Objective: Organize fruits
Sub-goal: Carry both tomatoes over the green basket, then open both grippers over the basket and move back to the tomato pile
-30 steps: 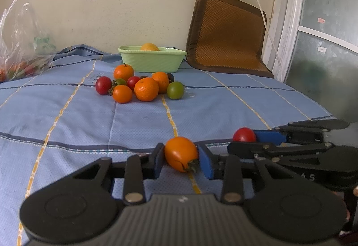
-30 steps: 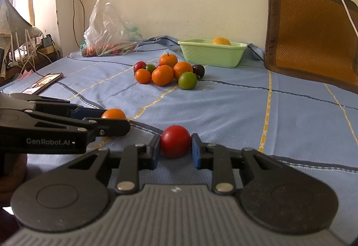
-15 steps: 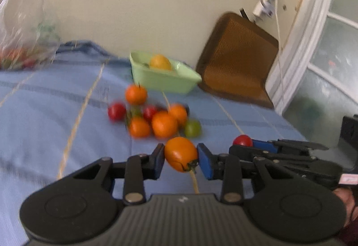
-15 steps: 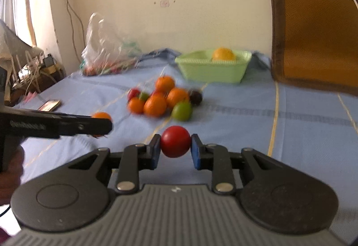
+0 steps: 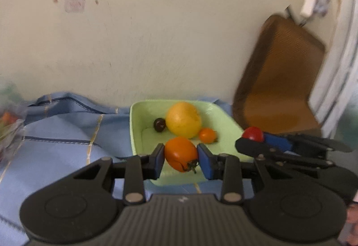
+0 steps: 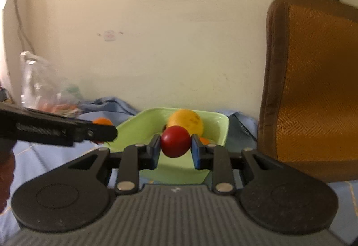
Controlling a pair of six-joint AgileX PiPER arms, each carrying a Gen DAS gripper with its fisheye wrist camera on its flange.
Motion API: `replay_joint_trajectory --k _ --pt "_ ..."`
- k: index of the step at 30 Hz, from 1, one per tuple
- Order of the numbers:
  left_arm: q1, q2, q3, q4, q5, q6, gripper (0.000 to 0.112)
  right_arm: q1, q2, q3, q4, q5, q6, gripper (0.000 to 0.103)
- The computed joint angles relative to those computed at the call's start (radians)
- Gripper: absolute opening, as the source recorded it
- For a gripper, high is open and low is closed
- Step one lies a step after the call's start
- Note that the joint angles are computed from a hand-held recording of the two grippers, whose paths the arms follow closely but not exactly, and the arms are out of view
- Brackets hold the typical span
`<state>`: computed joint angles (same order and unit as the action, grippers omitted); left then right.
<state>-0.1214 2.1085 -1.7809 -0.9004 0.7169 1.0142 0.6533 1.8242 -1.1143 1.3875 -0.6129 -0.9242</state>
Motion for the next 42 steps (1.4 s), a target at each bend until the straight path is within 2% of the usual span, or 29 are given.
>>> replay_joint_trajectory --k 5,9,12,14,17,19,22,26,30,33,36,39,42 --pt "-0.039 0.140 -0.197 0.147 0.030 -0.169 0.032 -0.056 0.045 -0.029 0.005 0.061 -0.016 0.032" --pt "-0.050 0.163 -0.219 0.189 0.019 -0.193 0.032 -0.061 0.068 -0.052 -0.001 0.064 -0.037 0.032" --pt "-0.066 0.158 -0.215 0.237 -0.006 -0.228 0.034 -0.061 0.081 -0.075 0.013 0.064 -0.071 0.035" --pt "-0.055 0.137 -0.191 0.210 -0.003 -0.219 0.038 -0.058 0.075 -0.074 0.016 0.059 -0.073 0.040" --pt "-0.001 0.042 -0.058 0.056 -0.010 -0.080 0.038 -0.029 0.024 -0.022 -0.016 0.029 -0.024 0.042" --pt "0.067 -0.026 0.042 -0.087 0.031 0.044 0.038 0.006 -0.024 0.028 -0.014 0.002 0.008 0.042" --pt "0.202 -0.164 0.279 -0.305 0.113 0.271 0.038 0.077 -0.116 0.149 -0.029 -0.016 0.112 0.042" --pt "0.339 -0.299 0.557 -0.397 0.183 0.496 0.038 0.214 -0.191 0.271 0.014 -0.042 0.178 0.042" --pt "0.394 -0.369 0.746 -0.415 0.171 0.691 0.038 0.308 -0.200 0.302 0.058 -0.034 0.162 0.042" --pt "0.387 -0.361 0.770 -0.376 0.152 0.683 0.038 0.331 -0.167 0.256 0.127 -0.030 0.053 0.042" --pt "0.395 -0.329 0.730 -0.335 0.200 0.593 0.037 0.325 -0.138 0.209 0.206 -0.012 -0.067 0.042" --pt "0.394 -0.309 0.707 -0.342 0.231 0.575 0.038 0.322 -0.117 0.183 0.243 -0.011 -0.133 0.042" --pt "0.372 -0.305 0.712 -0.336 0.207 0.573 0.037 0.312 -0.100 0.173 0.247 0.000 -0.148 0.042"
